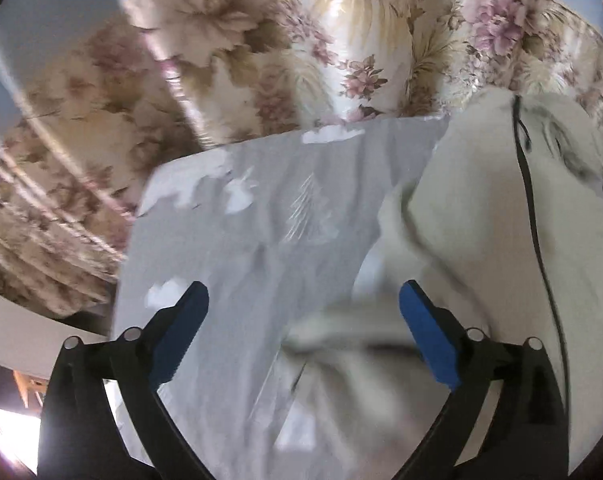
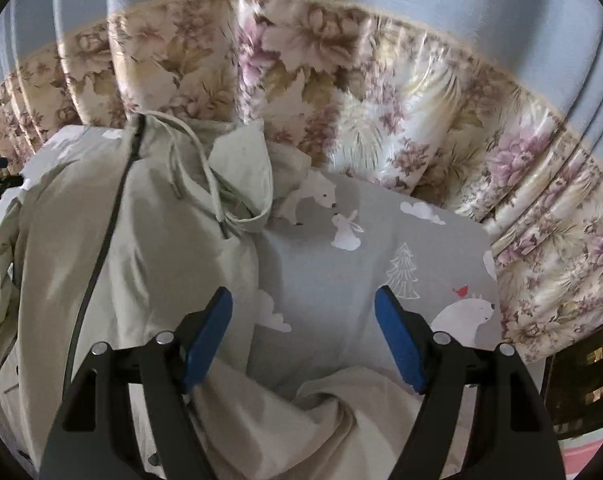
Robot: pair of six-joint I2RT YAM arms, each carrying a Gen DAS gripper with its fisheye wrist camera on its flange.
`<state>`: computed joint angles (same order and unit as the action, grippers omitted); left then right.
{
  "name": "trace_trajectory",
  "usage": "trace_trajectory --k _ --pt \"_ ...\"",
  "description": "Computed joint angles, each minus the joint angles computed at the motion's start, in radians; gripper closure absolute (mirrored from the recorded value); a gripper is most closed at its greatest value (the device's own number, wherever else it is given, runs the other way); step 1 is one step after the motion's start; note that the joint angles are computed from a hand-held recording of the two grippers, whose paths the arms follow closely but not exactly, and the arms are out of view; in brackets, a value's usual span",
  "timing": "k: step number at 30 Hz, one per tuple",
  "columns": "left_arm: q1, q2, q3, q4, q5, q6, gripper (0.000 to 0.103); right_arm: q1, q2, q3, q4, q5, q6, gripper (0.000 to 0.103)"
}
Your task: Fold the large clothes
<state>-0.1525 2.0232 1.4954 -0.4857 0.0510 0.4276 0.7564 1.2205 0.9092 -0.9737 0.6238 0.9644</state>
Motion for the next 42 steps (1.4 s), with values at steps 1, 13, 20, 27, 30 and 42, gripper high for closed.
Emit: trace_trajectory --k 1,13,20,27,30,42 --pt "0.015 -0.03 -0.036 0.005 0.018 0.007 0.006 0.042 -0.037 -0.012 -0.016 0.01 0.051 0.029" --pt "0.068 -0.284 -0.517 0.03 0.275 0.071 0.005 0.541 0.093 -0.061 -0.156 0.035 0.678 0.024" --pt "0.035 -0.144 -0.404 0.056 0.257 -0.039 0.096 0.497 0.019 -0.151 -0.058 -0.009 0.67 0.024" --pt "0.325 -0.101 -0.217 0.018 0.326 -0.133 0.1 0.634 0.119 -0.225 0.043 -0.077 0.861 0.024" --pt "0.425 -0.054 -0.143 0.024 0.271 -0.128 0.1 0.653 0.165 -0.254 0.079 -0.123 0.913 0.024" --pt "0.586 -0.083 -0.035 0.007 0.257 -0.091 0.098 0.87 0.391 -0.01 -0.069 -0.262 0.971 0.094"
